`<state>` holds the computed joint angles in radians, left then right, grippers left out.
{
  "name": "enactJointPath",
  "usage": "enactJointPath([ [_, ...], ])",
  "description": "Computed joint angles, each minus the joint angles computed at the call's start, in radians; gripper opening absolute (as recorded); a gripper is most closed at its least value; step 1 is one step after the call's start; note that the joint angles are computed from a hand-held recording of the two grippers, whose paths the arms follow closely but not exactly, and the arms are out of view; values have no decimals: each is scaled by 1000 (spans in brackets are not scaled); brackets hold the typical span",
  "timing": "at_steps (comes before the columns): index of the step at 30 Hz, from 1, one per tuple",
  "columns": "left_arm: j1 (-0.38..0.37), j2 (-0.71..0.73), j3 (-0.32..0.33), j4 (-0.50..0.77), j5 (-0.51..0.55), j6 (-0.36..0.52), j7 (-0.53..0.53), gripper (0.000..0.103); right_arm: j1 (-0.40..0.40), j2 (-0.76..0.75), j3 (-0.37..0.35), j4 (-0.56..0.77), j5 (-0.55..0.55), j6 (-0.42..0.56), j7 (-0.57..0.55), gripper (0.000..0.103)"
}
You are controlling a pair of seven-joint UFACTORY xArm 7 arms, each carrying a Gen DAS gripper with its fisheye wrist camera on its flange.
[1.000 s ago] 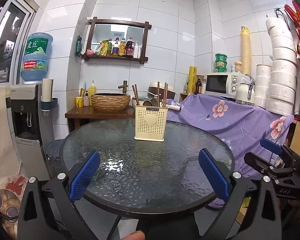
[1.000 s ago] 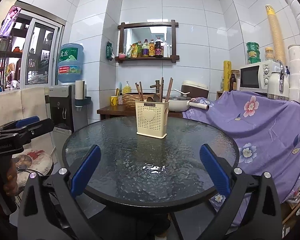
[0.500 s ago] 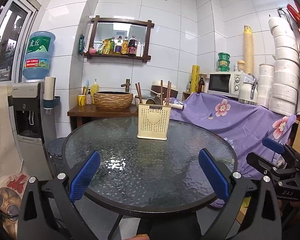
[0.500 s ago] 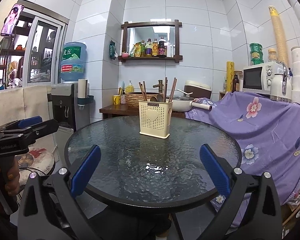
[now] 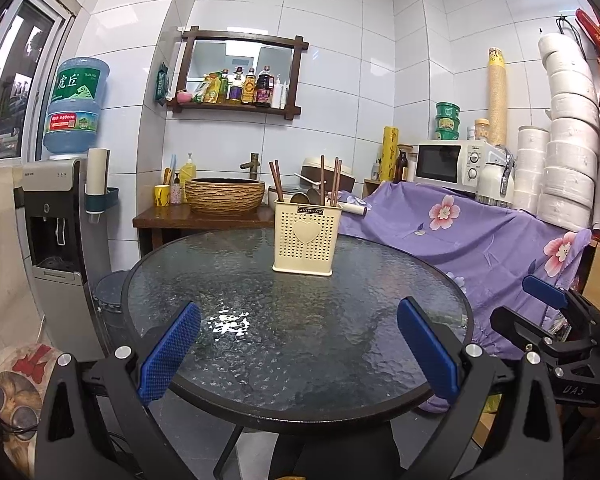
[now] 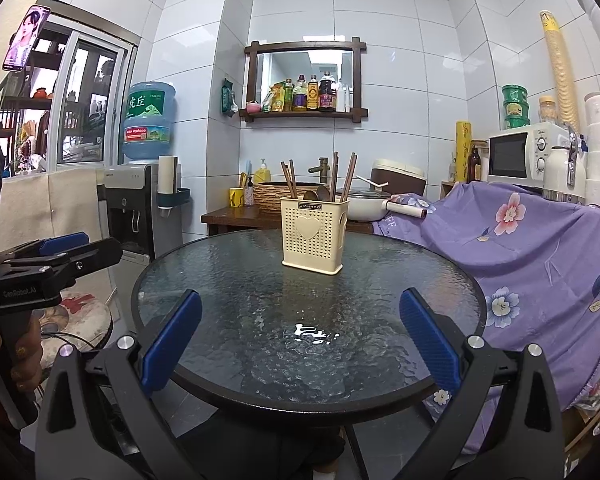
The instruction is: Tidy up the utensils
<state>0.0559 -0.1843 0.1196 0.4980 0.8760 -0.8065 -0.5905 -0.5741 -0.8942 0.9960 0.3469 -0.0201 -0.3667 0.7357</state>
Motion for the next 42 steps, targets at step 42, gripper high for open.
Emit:
enactJointPath([
  [42,-39,-16,2,-6,-51,73,57,97,18,1,-9,-4,-7,15,6,97],
])
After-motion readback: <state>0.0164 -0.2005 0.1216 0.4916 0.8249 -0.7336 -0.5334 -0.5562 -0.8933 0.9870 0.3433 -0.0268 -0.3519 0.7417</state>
